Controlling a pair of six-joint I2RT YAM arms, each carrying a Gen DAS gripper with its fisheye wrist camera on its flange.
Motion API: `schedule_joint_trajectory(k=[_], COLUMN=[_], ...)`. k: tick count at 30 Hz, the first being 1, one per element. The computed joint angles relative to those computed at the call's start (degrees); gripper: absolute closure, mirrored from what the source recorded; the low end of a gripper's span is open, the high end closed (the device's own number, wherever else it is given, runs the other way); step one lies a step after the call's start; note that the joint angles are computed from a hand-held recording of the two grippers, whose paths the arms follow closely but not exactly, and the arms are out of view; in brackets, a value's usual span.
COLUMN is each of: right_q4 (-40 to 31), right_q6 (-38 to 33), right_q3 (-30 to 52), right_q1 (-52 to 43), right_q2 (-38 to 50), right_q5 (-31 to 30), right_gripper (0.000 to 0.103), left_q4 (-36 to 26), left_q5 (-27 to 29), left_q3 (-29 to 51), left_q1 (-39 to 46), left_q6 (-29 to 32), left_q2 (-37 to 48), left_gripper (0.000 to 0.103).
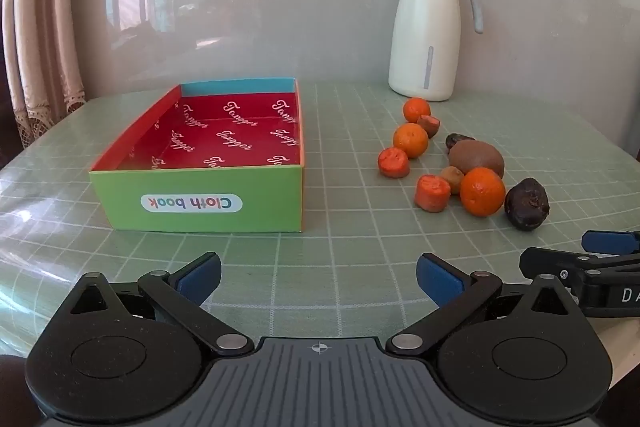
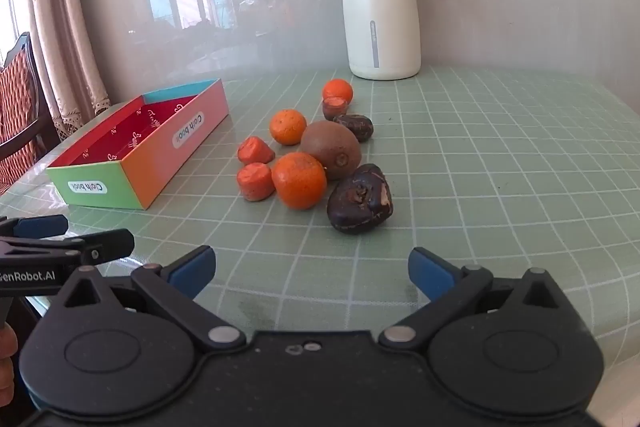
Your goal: Organize fruits
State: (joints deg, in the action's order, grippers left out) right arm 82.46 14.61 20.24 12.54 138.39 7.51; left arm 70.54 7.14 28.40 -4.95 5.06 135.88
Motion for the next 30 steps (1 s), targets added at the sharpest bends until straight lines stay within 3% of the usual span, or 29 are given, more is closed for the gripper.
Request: schedule_joint_trajectory(k=[3, 5, 9, 30], right_q4=[0.08, -5.29, -4.74, -5.03], right_q6=[1.04, 1.45, 0.88, 1.28], right_q3=[-0.30, 0.57, 1.03, 1.27], right_q1=[0.14, -0.27, -0.49, -0.36], right_q2=[-0.03, -2.50, -1.68, -1.69], right_q5=[-0.10, -0.94, -1.22, -0.72], right_gripper=[0.000, 0.000, 0.000, 0.000], left_q4=[0.23, 2.75, 5.24, 4.22], left_q5=[-0.57, 0.93, -0.05, -0.16], left_q3=[0.59, 0.36, -0.32, 0.08], left_q1=[-0.33, 0.94, 0.24, -0.08], left_q6=[0.25, 0.18, 0.21, 0.24], left_q2=[-0.09, 1.31, 2.56, 2.46], left_gripper=[0.000, 0.000, 0.000, 0.000])
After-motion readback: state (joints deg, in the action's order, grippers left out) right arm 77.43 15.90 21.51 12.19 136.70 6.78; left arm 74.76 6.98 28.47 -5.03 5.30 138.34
